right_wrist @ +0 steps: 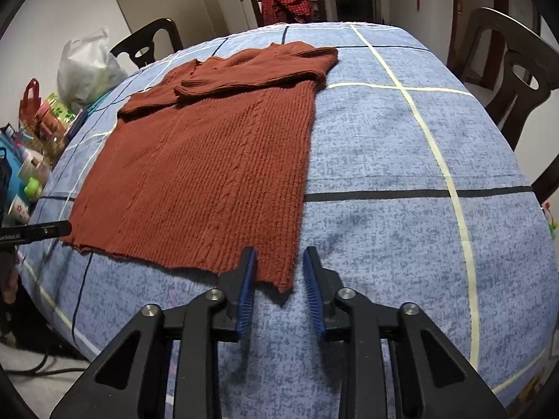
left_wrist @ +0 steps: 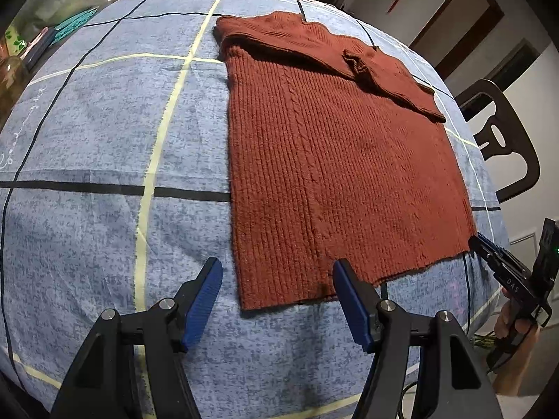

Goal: Fold small clothes
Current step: 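Close both grippers on the sweater hem, then lift the hem with both grippers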

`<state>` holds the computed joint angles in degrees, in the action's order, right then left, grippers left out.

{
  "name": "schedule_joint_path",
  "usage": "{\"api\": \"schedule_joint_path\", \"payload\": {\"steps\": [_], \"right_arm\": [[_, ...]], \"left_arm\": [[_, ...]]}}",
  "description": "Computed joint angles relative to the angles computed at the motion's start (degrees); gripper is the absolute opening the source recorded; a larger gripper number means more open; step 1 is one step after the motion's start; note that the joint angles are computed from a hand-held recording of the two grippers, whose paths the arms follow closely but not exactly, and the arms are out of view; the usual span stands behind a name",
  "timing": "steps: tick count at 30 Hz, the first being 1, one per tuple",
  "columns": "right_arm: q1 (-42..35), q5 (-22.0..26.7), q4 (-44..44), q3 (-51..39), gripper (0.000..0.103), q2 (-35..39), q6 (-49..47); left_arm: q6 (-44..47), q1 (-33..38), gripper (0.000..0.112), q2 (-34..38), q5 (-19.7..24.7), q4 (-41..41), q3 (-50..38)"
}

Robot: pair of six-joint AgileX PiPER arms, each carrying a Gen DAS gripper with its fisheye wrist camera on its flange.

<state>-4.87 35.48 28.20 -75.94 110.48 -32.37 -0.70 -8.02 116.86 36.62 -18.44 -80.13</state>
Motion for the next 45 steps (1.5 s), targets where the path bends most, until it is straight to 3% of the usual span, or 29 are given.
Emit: {"api": "schedule_joint_path", "payload": {"steps": [2,4,6,9,13,23,28,30,45], "right_arm": [[0.0,0.3,0.8,0.0,0.019,0.1,-0.6],[0.0,-0.4,1.2,0.7,0.019,-0.2,-1.0],[-0.3,-0.3,2.2,0.9,0.018,-0.2,-1.8],[-0.6,0.3,2.9,0.6,0.018,-0.1,-2.2],[-0.8,0.6,3.3,0.5,0.018,0.0,-2.3],[-1.3,2.2,3.9,-0.5,0.018,0.6,-2.5],[-2.2,2.8,5.4,-1.0,0.013,1.0,-1.7],[-2.2,2.7,5.8,-0.9,0.007,0.9,-2.2],[-6.2,10.4,19.5,-5.4,0.006,1.8,-10.6]], "left_arm": [[1.0,0.3,0.064,0.5,0.9,-1.9,-1.0],[2.9,1.0,0.048,1.0,1.7,-4.8,-1.8],[5.7,1.6,0.046,1.7,2.7,-8.0,-2.6],[4.8,0.9,0.044,1.8,2.3,-6.8,-2.7],[2.6,0.4,0.033,2.0,1.7,-5.0,-3.0],[3.4,1.3,0.024,1.4,0.9,-7.0,-1.3],[5.8,2.3,0.011,2.4,2.1,-9.9,-2.4],[6.7,2.6,0.01,2.2,2.3,-10.4,-2.3],[12.0,3.8,0.01,1.3,2.0,-14.4,-5.7]]}}
